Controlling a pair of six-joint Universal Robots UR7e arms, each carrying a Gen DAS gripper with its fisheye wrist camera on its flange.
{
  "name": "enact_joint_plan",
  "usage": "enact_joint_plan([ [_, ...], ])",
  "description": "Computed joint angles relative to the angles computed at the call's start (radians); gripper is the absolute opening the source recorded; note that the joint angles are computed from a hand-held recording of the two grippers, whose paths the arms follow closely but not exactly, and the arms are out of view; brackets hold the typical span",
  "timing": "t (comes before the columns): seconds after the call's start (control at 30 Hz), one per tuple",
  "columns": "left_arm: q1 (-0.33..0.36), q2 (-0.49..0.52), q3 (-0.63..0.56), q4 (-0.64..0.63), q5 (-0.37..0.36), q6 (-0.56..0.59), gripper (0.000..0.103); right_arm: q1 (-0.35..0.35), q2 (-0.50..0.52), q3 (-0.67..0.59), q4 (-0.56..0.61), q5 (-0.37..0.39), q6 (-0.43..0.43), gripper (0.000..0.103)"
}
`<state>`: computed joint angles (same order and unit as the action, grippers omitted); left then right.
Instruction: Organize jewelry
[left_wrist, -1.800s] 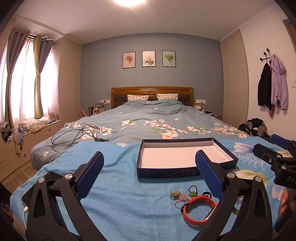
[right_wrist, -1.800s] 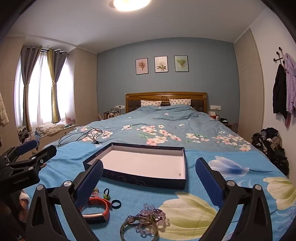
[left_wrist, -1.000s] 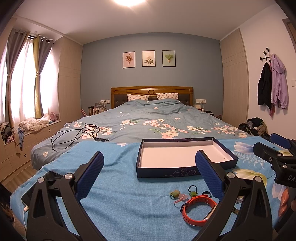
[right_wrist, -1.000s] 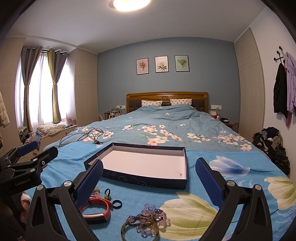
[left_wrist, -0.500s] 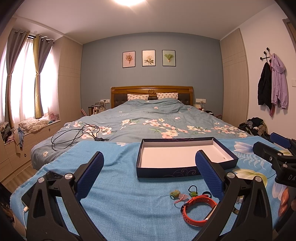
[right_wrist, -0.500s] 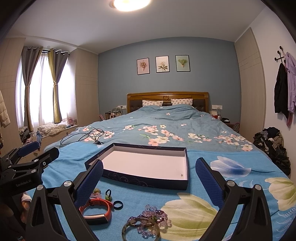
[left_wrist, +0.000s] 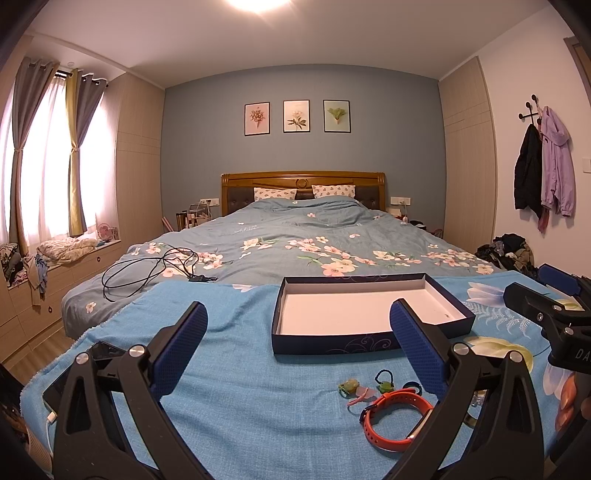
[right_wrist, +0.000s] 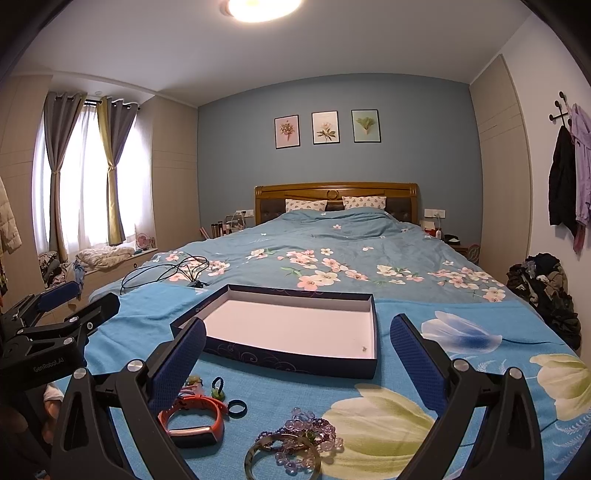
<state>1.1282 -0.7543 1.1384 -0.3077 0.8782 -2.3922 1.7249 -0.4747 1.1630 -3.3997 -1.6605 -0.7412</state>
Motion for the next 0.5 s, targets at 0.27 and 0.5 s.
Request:
enact_joint_plan([
  [0.27, -0.002, 0.015, -0.006, -0.01, -0.004, 0.001, 0.097, 0.0, -0.005, 0.008, -0.002, 0.0, 0.002, 0.097],
  [0.5, -0.002, 0.016, -0.005, -0.012, 0.0, -0.002, 0.097, -0.001, -0.006, 0.01, -0.003, 0.001, 0.002, 0.097],
])
